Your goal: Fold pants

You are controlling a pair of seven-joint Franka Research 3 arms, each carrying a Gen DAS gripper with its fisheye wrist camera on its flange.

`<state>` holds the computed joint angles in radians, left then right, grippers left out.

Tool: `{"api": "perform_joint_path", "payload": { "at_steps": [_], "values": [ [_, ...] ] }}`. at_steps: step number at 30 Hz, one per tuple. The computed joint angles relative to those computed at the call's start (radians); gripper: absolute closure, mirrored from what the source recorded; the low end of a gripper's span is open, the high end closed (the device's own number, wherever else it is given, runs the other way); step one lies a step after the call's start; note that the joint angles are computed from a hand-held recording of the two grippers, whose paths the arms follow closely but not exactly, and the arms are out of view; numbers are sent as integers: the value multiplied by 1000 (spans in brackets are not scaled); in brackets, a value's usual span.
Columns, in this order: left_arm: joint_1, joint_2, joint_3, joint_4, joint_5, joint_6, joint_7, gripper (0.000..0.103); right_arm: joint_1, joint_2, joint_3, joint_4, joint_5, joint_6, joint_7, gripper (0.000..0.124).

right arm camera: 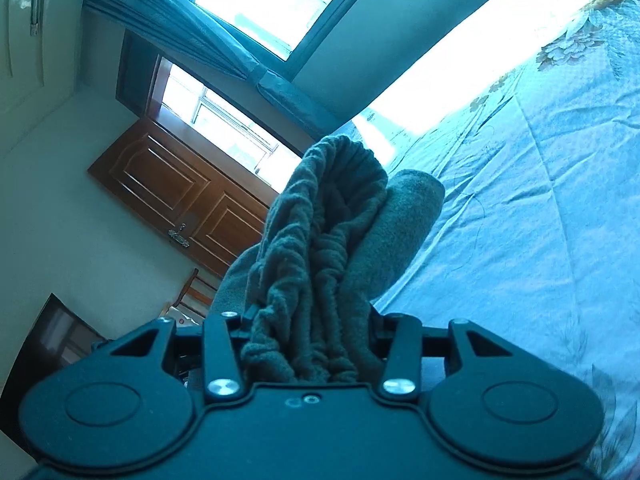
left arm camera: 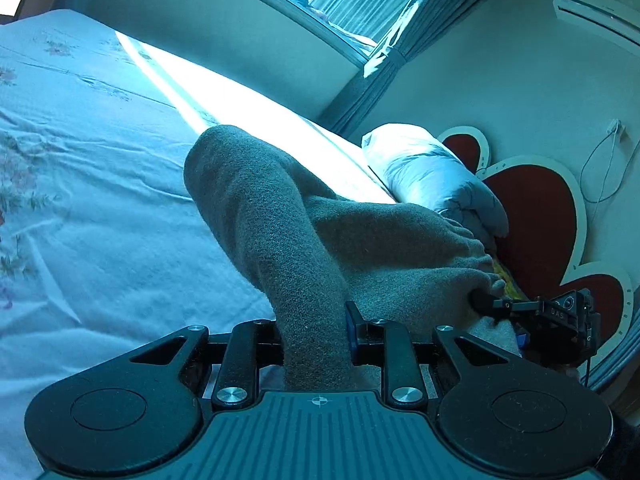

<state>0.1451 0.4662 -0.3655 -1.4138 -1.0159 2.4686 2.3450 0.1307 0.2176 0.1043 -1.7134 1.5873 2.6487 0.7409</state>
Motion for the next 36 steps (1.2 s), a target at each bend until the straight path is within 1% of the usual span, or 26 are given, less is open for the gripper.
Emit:
{"api": "perform_joint_path", "payload": {
  "at_steps": [1, 2, 3, 4, 5, 6, 7, 8, 10, 11, 14, 15, 16, 17, 19, 20, 22, 24, 25, 26, 28, 30, 32, 33, 34, 36],
  "values": [
    [-28, 51, 19, 62, 42, 5, -28, 79, 3, 40, -4, 31, -26, 11, 26, 86],
    [-68, 108, 58, 135, 85, -9, -83, 78, 32, 84, -34, 59, -100, 31, 76, 75],
    [-86, 169, 62, 199, 188, -11, -174, 68, 52, 126, -47, 69, -211, 85, 166, 66],
    [-124, 205, 99, 229, 283, 1, -251, 52, 37, 159, -32, 71, -252, 96, 199, 65],
    [-132, 225, 101, 223, 307, 25, -258, 40, -3, 157, 19, 61, -222, 124, 162, 64],
    [-112, 219, 68, 183, 261, 74, -195, 39, -15, 150, 35, 51, -171, 132, 94, 65],
    [-68, 210, 3, 138, 216, 127, -126, 39, -13, 140, 39, 39, -189, 141, 91, 65],
    [-44, 211, -29, 127, 205, 138, -115, 38, -15, 130, 42, 28, -206, 145, 86, 64],
    [-16, 192, -50, 102, 214, 137, -129, 38, -14, 101, 39, 0, -251, 147, 126, 61],
    [-8, 174, -56, 79, 223, 152, -138, 38, -9, 83, 37, -17, -269, 166, 135, 53],
    [-19, 58, -23, -53, 304, 265, -157, 33, 30, 20, 43, -80, -288, 375, 95, 44],
    [-48, 19, 9, -96, 370, 328, -177, 29, 53, 4, 39, -78, -210, 436, -5, 44],
    [-84, -10, 45, -128, 447, 378, -212, 27, 90, -2, 19, -71, -193, 471, -57, 44],
    [-101, -27, 57, -148, 499, 404, -227, 22, 95, -8, 33, -74, -237, 500, -55, 44],
    [-129, -69, 71, -208, 588, 476, -250, 18, 108, -10, 80, -48, -201, 568, -203, 45],
    [-136, -86, 75, -230, 624, 483, -268, 16, 131, 1, 84, -33, -230, 598, -222, 45],
    [-174, -104, 109, -270, 717, 512, -324, 16, 235, 11, -14, -57, -461, 580, -56, 45],
    [-234, -105, 175, -299, 833, 539, -418, 15, 363, 35, -188, -93, -812, 487, 237, 45],
    [-237, -108, 181, -315, 847, 543, -440, 13, 406, 60, -265, -96, -957, 442, 363, 52],
    [-211, -107, 152, -327, 820, 555, -445, 9, 434, 63, -306, -126, -1032, 451, 434, 53],
    [-143, -97, 80, -327, 782, 543, -462, 5, 425, 34, -291, -164, -1019, 473, 414, 53],
    [-68, -89, 5, -311, 746, 512, -445, 5, 443, -7, -315, -187, -1111, 451, 464, 53],
    [-92, -83, 39, -300, 806, 566, -489, 5, 415, -16, -272, -166, -999, 484, 367, 50],
    [-105, -71, 55, -280, 844, 583, -502, 5, 435, -16, -290, -156, -986, 516, 367, 48],
    [-143, -45, 101, -227, 900, 571, -537, 5, 471, 2, -342, -132, -1043, 522, 437, 47],
    [-232, 27, 210, -83, 1000, 492, -638, 5, 571, 94, -514, -13, -1256, 441, 685, 51]
  ]
}}
